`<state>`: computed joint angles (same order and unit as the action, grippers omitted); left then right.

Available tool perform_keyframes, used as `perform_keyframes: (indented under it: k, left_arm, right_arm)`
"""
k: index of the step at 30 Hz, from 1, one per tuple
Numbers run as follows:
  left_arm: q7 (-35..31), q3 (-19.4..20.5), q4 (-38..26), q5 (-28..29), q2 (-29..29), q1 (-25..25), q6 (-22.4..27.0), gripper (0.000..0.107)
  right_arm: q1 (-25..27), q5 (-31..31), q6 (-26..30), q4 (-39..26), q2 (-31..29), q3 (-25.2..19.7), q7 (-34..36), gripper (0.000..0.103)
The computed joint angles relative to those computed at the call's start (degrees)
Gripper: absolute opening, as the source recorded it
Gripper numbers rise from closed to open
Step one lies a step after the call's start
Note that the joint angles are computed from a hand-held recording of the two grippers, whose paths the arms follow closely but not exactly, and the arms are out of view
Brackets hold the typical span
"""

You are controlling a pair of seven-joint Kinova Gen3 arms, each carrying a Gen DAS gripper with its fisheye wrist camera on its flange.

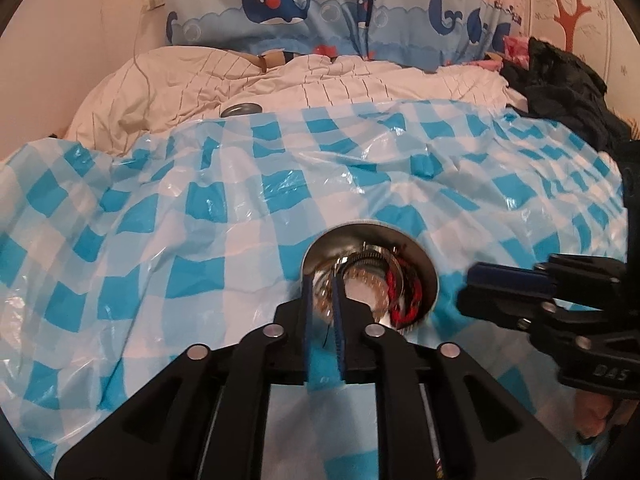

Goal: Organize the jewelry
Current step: 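Lower both bracelets into the silver tin and open both tools, then return to the pile and close the right tool on a gold-green bangle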

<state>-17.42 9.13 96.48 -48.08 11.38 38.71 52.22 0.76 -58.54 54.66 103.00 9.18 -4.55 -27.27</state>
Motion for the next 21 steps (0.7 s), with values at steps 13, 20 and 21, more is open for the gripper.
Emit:
perform_keyframes:
  k: [13,20,21]
  left_arm:
    - [-1.13,5.27,11.36,10.16,-8.17,-1.33,-5.5,0.034]
    - [-1.76,7.74,14.22,11.88,-9.02,-1.83,-6.17,0.034]
    - [-2.22,7.8,14.21,12.23,-8.94,-1.95,-6.28,0.034]
  right_arm:
    - [-0.69,7.14,6.73,11.47,-8.74,3.87,0.58,0.024]
    - [-3.08,8.07,4.54,13.07,-9.89,4.5,1.21,0.023]
    - [-3.16,8.31,4.81,12.93,-9.52,4.61,1.14,0.022]
